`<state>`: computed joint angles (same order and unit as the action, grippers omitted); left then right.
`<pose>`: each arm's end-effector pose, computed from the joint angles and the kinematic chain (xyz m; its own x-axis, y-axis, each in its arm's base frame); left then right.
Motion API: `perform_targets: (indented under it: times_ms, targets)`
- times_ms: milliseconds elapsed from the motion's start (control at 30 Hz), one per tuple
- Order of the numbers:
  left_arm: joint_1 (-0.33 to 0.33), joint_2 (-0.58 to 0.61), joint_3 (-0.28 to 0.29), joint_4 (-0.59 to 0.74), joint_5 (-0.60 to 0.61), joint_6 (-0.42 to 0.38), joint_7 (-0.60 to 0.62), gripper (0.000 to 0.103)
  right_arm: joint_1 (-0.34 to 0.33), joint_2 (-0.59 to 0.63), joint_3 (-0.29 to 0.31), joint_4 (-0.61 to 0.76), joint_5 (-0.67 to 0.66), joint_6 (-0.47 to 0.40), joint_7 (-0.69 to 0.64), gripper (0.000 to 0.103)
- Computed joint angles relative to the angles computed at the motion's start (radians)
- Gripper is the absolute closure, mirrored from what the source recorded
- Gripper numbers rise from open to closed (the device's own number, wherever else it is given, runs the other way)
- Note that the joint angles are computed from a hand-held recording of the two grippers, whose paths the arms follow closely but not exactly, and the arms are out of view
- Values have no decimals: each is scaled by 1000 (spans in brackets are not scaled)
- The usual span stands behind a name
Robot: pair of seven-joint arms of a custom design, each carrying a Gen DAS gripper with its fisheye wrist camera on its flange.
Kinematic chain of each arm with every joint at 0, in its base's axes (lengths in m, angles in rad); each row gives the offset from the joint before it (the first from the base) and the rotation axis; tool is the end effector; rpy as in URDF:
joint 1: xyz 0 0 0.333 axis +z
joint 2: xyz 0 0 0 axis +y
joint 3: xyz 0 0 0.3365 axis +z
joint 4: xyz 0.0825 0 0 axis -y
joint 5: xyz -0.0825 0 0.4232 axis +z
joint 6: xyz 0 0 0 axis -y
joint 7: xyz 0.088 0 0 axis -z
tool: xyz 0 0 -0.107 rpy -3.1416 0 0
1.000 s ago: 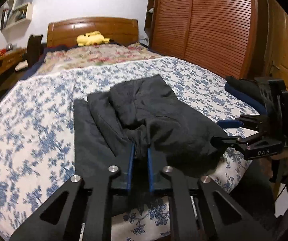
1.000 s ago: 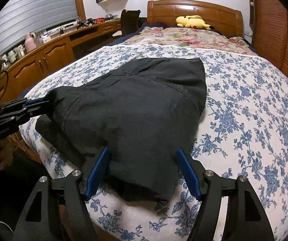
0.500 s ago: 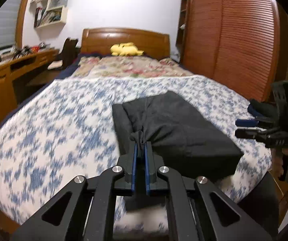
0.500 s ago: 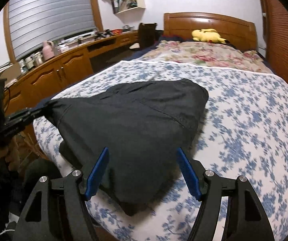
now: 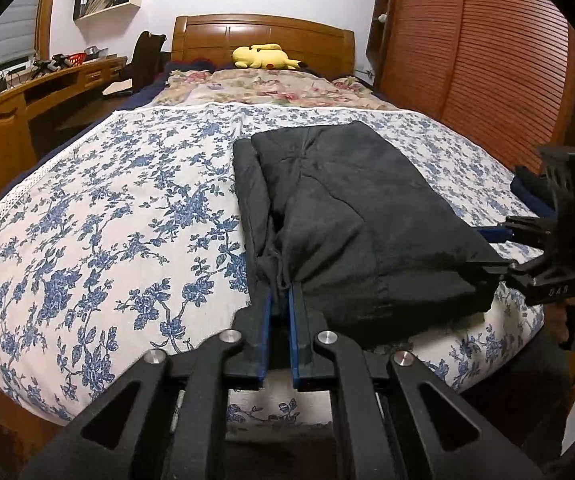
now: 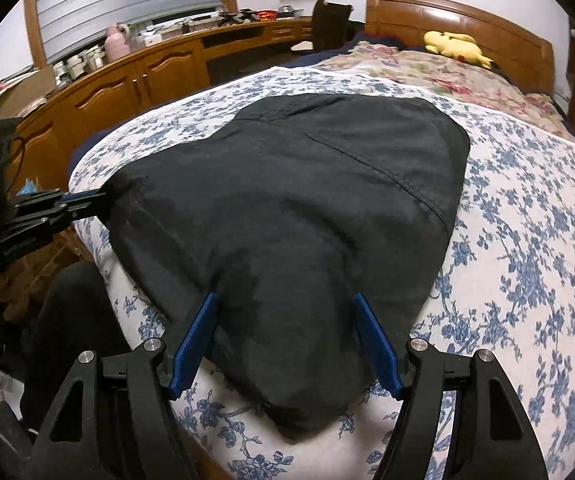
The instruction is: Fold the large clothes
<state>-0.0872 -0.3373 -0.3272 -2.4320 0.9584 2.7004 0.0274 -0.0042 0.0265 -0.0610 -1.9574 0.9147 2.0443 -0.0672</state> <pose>0.4470 -0.2342 0.4751 0.2744 -0.9534 0.1251 -0.5883 -0.2694 -0.7625 0.6166 0.0038 0.4910 0.9232 -0.3806 -0.0530 -0.2959 -0.6161 -0.7300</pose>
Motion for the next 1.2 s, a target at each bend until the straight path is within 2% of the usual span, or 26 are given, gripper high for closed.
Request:
perform_targets:
  times_ms: [33,100,200,333,467,500,567,667,767,833,900,1033,1200]
  targets:
    - [-4,-3,6,-3,-11,5,5,95,-3,10,-2,23,2,-26,1,30]
    - [-13,-12,11,-6,-47,-16,24,86,-13,41,-3,77,42,-63,-9,30]
    - [-19,-32,16,-11,-85,-38,49,72,-21,106,11,165,95,-52,-3,30]
    - [-21,-51,12,-9,-124,-77,83,63,-13,231,54,317,101,22,56,30]
    - [-26,-56,7,1,-154,-119,111,41,5,390,102,513,28,88,179,30]
    - [-27,-53,7,6,-160,-130,119,38,9,425,112,558,5,97,211,30]
    - [-34,-45,9,15,-176,-151,142,38,23,492,125,640,-53,118,282,30]
    - [-48,-26,15,28,-205,-180,177,38,13,534,156,674,-88,142,311,29]
    - [-55,-12,18,31,-217,-179,187,38,0,592,180,752,-126,88,377,20]
    - [-57,5,19,38,-219,-172,187,38,-15,655,195,851,-143,4,442,19]
    - [-57,29,22,50,-219,-164,188,38,-19,703,204,926,-162,-39,499,16]
    - [-59,62,26,66,-205,-148,179,38,-30,698,218,911,-174,-14,494,14]
    - [-65,91,36,82,-203,-142,170,38,-42,650,223,825,-161,22,469,11]
